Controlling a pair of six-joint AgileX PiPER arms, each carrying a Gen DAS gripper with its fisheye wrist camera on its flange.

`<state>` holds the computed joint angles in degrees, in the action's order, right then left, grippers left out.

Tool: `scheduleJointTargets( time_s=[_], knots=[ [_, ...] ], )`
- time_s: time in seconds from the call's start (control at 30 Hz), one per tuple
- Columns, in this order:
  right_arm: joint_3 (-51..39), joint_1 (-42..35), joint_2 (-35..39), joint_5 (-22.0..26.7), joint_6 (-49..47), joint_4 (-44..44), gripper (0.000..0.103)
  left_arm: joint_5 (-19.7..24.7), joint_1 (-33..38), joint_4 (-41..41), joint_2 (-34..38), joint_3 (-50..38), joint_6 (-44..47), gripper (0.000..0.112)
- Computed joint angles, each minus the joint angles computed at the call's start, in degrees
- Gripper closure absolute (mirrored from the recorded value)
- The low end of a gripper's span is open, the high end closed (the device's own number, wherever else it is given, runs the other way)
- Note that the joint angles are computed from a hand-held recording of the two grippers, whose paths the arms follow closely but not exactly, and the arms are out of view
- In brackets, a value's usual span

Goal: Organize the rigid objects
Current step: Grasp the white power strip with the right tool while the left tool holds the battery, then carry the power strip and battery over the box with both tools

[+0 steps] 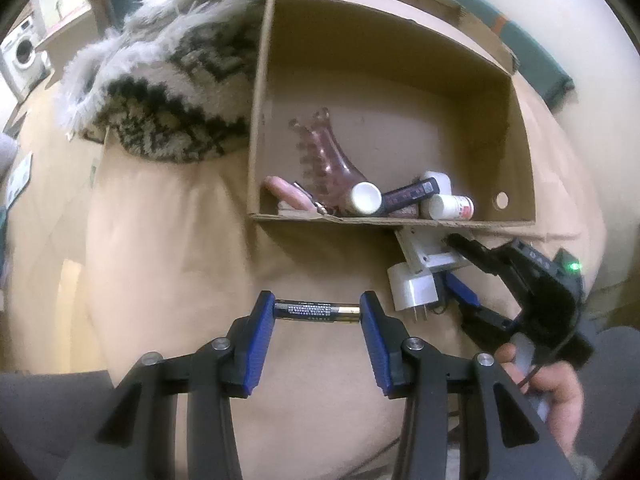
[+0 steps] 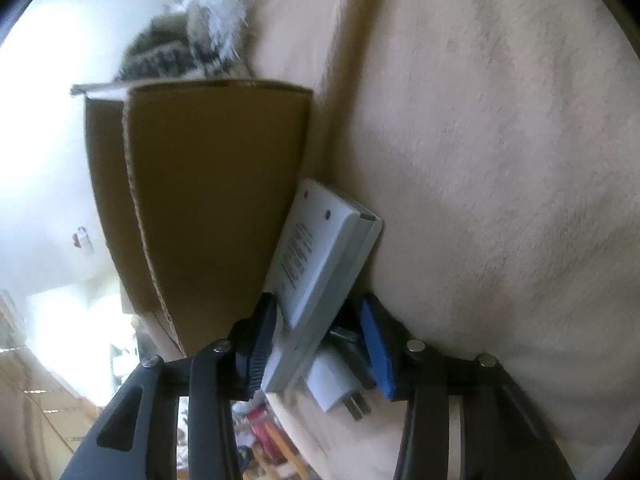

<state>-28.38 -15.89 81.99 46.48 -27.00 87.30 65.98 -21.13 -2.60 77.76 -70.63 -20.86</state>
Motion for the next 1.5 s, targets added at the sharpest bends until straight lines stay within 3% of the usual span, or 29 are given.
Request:
scheduleJointTargets(
  time_s=[0.07, 0.13, 0.27, 0.47, 0.53, 0.63, 0.77, 1.07, 1.3, 1.5],
  knots=[
    [2.27, -1.00, -2.56, -1.95, -2.34, 2.96, 0.066, 0.02, 0.72, -0.47, 0.30, -0.12, 0.07, 0.072],
    [3.09, -2.51, -4.58, -3.65, -1.95, 2.62, 0.066, 0.03, 0.98, -0.83, 0.71, -0.21, 0.17, 0.072],
    [1.69, -5.99, 0.09, 1.28, -4.85, 2.48, 0.068, 0.17, 0.35, -0.68, 1.65, -0.66, 0.00, 0.072],
    [3.44, -5.94, -6.83, -2.03, -1.42, -0.27, 0.078, -0.53, -0.80, 2.07, 2.27, -0.10, -1.76, 0.072],
    [2.92, -6.30, -9.48, -2.05, 1.84, -3.90, 0.079, -0.61, -0.18, 1.85, 2.16, 0.17, -1.81, 0.072],
    [-0.22, -3.60, -16.54, -3.56, 12.47, -16.41, 0.080, -0.76, 0.37, 1.47, 2.02, 0.10, -1.89, 0.072],
    [-5.94, -1.84, -22.66, 0.58, 23.06, -31.29, 0.081, -1.02, -0.52, 2.57, 1.43, -0.57, -2.39, 0.072],
    [-15.03, -2.31, -28.88, 9.26, 27.56, -45.79, 0.081, -1.33, -2.24, 6.21, -0.22, -0.54, -4.75, 0.072],
    [-25.93, 1.13, -25.10, 12.33, 26.34, -51.05, 0.081, -0.73, -2.73, 9.30, -2.22, -0.91, -7.15, 0.072],
    [-38.85, 3.47, -17.48, 13.94, 25.21, -56.40, 0.081, 1.05, -2.78, 11.03, -0.31, -7.33, -7.49, 0.072]
  ],
)
